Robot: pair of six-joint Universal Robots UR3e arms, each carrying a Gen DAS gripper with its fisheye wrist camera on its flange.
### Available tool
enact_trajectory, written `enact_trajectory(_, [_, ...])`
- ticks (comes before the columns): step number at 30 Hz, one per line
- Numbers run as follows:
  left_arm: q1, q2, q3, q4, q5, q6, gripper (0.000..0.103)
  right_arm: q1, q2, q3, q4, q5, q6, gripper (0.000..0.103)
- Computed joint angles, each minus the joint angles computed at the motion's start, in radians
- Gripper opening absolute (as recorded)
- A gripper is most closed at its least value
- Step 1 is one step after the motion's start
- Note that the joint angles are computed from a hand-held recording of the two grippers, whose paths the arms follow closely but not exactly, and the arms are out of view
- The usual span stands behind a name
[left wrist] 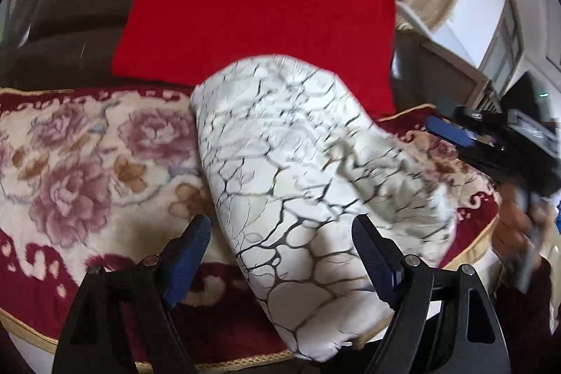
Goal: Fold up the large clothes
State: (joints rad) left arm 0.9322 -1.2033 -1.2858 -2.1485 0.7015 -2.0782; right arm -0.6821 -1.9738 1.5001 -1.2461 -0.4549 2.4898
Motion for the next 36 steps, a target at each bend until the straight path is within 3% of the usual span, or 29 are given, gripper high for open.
enact_trajectory(1, [-0.049, 0.027, -0.073, 0.112, 0.028, -0.069, 0.083, 0.048, -0.014, 0.036, -0.073, -0.027, 0.071, 0.037])
enact_trajectory(3, [-0.090, 0.070, -0.171, 0.202, 0.076, -0.094, 0.083, 0.126, -0.037, 0.112, -0.239, -0.131, 0.223, 0.036])
enact_trajectory(6, [-0.082, 0.106, -0.266, 0.213, 0.069, -0.065, 0.084, 0.228, -0.042, 0.201, -0.409, -0.395, 0.417, 0.033])
enact_trajectory(8, [-0.083, 0.087, -0.283, 0.174, 0.065, -0.028, 0.087, 0.248, -0.041, 0.287, -0.484, -0.510, 0.459, 0.031])
enact_trajectory(13, [-0.042, 0.063, -0.289, 0.060, 0.030, 0.097, 0.090, 0.219, -0.074, 0.377, -0.510, -0.519, 0.452, 0.031])
enact_trajectory(17, [-0.087, 0.040, -0.333, 0.169, 0.022, 0.087, 0.092, 0.323, -0.061, 0.408, -0.629, -0.625, 0.530, 0.031])
enact_trajectory(21, [-0.064, 0.067, -0.358, 0.158, 0.010, 0.128, 0.092, 0.246, -0.058, 0.402, -0.551, -0.548, 0.513, 0.031])
enact_trajectory(24, [-0.069, 0.090, -0.395, 0.237, 0.007, 0.133, 0.092, 0.213, -0.042, 0.300, -0.395, -0.526, 0.454, 0.031])
enact_trajectory(26, [-0.056, 0.141, -0.435, 0.274, -0.003, 0.150, 0.092, 0.191, 0.002, 0.120, -0.181, -0.513, 0.402, 0.035])
enact_trajectory(30, [-0.063, 0.115, -0.419, 0.266, -0.002, 0.124, 0.093, 0.208, 0.073, -0.187, -0.006, -0.466, 0.340, 0.034])
enact_trajectory(33, [-0.071, 0.118, -0.426, 0.293, -0.001, 0.114, 0.094, 0.273, 0.184, -0.360, -0.038, -0.436, 0.431, 0.034])
enact_trajectory(36, [-0.066, 0.139, -0.440, 0.303, -0.010, 0.117, 0.094, 0.443, 0.411, -0.549, -0.216, -0.551, 0.630, 0.034])
